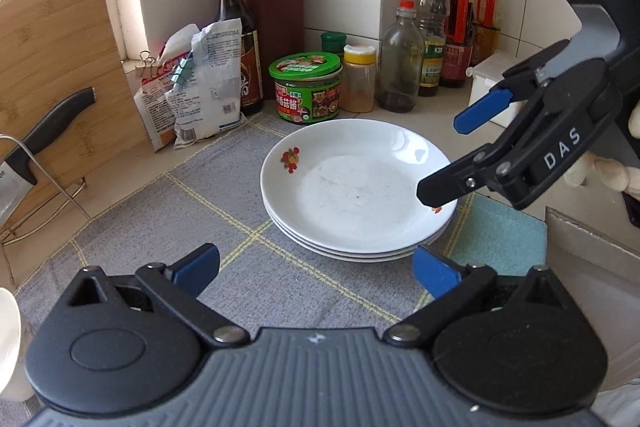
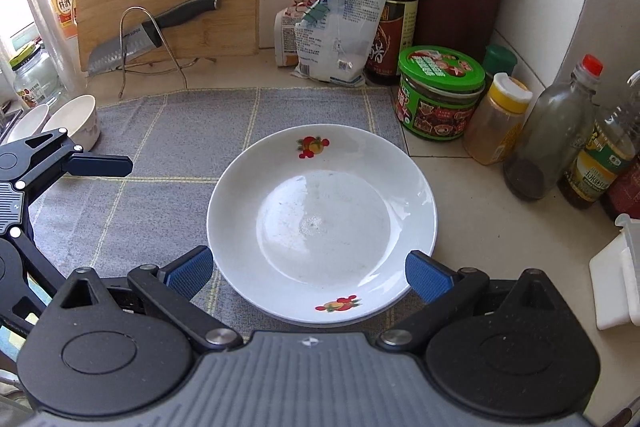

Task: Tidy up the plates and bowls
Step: 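Move both grippers toward the white bowls on the towel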

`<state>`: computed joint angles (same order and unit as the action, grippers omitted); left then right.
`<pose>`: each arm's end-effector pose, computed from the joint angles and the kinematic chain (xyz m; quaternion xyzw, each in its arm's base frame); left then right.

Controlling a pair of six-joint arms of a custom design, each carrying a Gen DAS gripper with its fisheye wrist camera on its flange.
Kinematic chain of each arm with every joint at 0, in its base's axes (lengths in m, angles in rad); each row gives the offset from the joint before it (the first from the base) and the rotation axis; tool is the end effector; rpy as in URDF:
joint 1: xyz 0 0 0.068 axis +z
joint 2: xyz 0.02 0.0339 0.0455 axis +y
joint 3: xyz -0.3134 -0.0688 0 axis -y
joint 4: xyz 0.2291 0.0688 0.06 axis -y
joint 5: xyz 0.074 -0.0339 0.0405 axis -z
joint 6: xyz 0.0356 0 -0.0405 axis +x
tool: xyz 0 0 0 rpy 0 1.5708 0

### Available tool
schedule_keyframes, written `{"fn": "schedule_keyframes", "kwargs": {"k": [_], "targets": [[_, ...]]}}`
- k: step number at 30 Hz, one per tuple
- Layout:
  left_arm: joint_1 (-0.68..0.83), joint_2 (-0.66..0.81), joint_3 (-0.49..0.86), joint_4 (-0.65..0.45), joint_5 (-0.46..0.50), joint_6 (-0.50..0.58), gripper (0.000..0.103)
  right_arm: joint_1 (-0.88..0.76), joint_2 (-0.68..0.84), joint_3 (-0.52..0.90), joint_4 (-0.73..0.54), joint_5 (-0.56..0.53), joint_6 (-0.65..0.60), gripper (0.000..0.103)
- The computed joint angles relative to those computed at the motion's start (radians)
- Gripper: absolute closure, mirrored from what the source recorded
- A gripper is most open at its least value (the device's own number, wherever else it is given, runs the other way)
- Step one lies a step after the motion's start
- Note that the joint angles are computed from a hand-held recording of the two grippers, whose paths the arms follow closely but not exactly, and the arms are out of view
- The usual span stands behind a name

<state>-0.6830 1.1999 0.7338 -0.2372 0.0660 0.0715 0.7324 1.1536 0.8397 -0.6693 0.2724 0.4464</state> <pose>0.1704 -0.1417 0.2854 0.3470 0.8380 -0.1550 0.3916 0.1473 0.1196 0.2962 -0.0962 0.9442 0.0514 0.3107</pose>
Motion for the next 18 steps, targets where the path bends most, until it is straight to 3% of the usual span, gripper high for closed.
{"fn": "schedule_keyframes", "kwargs": {"k": [7, 14, 18], "targets": [[-0.048, -0.135, -0.023, -0.09, -0.169, -0.144, 0.001, 0.132, 0.0, -0.068, 0.185, 0.063, -0.041, 0.0], [-0.096, -0.256, -0.01, -0.317, -0.373, -0.373, 0.001, 0.205, 0.089, -0.114, 0.386, 0.0, -0.125, 0.0], [-0.079, -0.359, -0.019, -0.434, -0.432, -0.413, 0.001, 0.287, 0.182, -0.094, 0.458, -0.029, -0.128, 0.0]]}}
